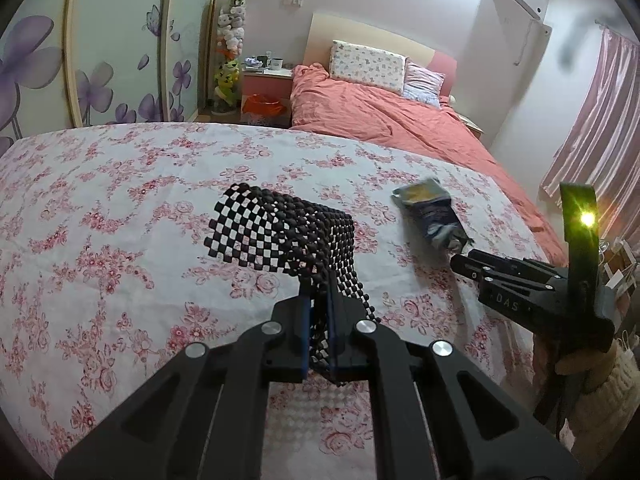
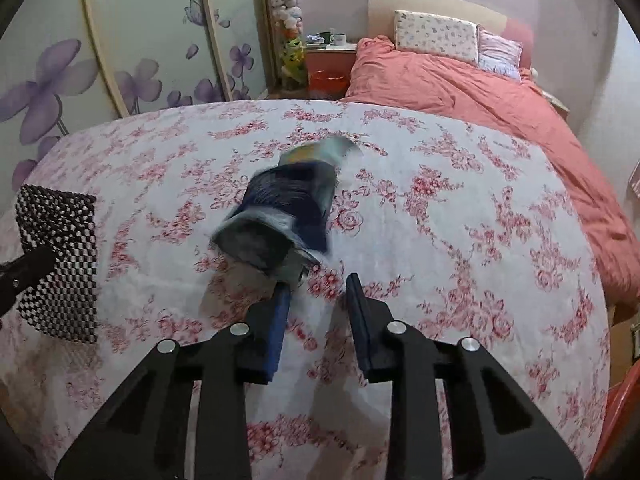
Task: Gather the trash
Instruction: 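Lift the mesh pad and snack bag and carry both toward the orange basket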
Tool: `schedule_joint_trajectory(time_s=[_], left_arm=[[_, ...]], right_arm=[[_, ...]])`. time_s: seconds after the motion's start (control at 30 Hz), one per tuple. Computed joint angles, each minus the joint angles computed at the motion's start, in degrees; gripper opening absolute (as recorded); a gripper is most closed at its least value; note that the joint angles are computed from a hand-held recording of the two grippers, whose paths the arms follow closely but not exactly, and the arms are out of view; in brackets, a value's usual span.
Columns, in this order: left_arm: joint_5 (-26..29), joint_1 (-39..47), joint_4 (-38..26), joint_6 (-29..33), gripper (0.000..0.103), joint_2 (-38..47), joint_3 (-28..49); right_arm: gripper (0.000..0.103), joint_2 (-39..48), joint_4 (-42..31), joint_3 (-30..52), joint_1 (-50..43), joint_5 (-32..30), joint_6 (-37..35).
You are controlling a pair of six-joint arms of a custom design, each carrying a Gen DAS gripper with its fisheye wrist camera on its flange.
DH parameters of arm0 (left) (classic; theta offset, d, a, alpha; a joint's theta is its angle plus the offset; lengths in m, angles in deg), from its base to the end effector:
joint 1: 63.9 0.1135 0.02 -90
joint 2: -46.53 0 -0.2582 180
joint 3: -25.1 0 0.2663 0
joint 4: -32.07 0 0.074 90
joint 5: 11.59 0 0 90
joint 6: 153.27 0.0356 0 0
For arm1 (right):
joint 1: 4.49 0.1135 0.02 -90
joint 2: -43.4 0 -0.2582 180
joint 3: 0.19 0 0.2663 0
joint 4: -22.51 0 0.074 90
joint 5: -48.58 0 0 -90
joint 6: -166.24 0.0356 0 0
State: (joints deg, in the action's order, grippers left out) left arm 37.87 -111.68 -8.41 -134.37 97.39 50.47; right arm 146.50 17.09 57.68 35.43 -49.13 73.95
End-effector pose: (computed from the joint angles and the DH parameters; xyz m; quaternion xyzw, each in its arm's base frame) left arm 0.1102 -0.0871 0.1069 -0.2561 0.8840 0.0041 0.3911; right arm 0.2541 0.2189 0.0914 -0.3594 0.8683 0.1683 0.2976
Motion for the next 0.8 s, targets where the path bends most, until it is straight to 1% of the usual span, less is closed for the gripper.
schedule_joint_trajectory(time_s=[0.03, 0.07, 0.13, 0.23, 0.33, 0.47, 0.6, 0.63, 0.7, 0.73, 0.8], left_arm=[[-0.1, -0.2, -0.3, -0.2, 0.008, -0.2, -0.1], [-0.3, -0.6, -0.7, -0.6, 0.008, -0.4, 0.0], [-0.4, -0.9, -1.2, -0.8, 0.008, -1.1, 0.0], [-0.7, -1.4, -2.5, -1.3, 0.008, -2.9, -0.4], [-1.0, -1.4, -3.6, -1.5, 0.008, -4.6, -0.5], [0.1, 0.9, -3.4, 0.5, 0.008, -6.8, -1.3], [0.6, 1.7, -2.6, 0.9, 0.008, -6.5, -1.4], [0.6, 1.6, -2.3, 0.8, 0.008, -5.9, -1.3], [0.5, 1.2, -1.6, 0.6, 0.008, -4.5, -0.9], [0.3, 0.9, -1.6, 0.3, 0.008, -4.3, -1.0], [0.1, 0.2, -1.1, -0.3, 0.008, -3.0, -0.6]], right_arm=[[0.036, -0.1, 0.4, -0.3, -0.2, -0.4, 0.2], [0.049, -0.8, 0.9, -1.0, -0.4, -1.1, 0.4], [0.062, -2.3, 1.6, -2.0, -0.3, -2.7, 1.6], [0.066, -2.6, 1.4, -1.3, 0.5, -3.4, 2.7], [0.067, -0.7, 1.7, 1.2, 2.8, -0.7, 4.5], [0.068, 5.2, 0.1, 7.9, 6.4, 5.4, 8.8], [0.067, 8.9, -3.2, 12.1, 7.7, 7.7, 10.9], [0.057, 9.3, -3.9, 12.3, 7.7, 7.6, 10.7], [0.053, 8.0, -2.8, 10.3, 7.2, 7.7, 9.9], [0.04, 7.0, -1.9, 8.4, 6.5, 7.6, 9.2], [0.036, 4.2, -1.0, 4.8, 3.7, 4.3, 8.6]])
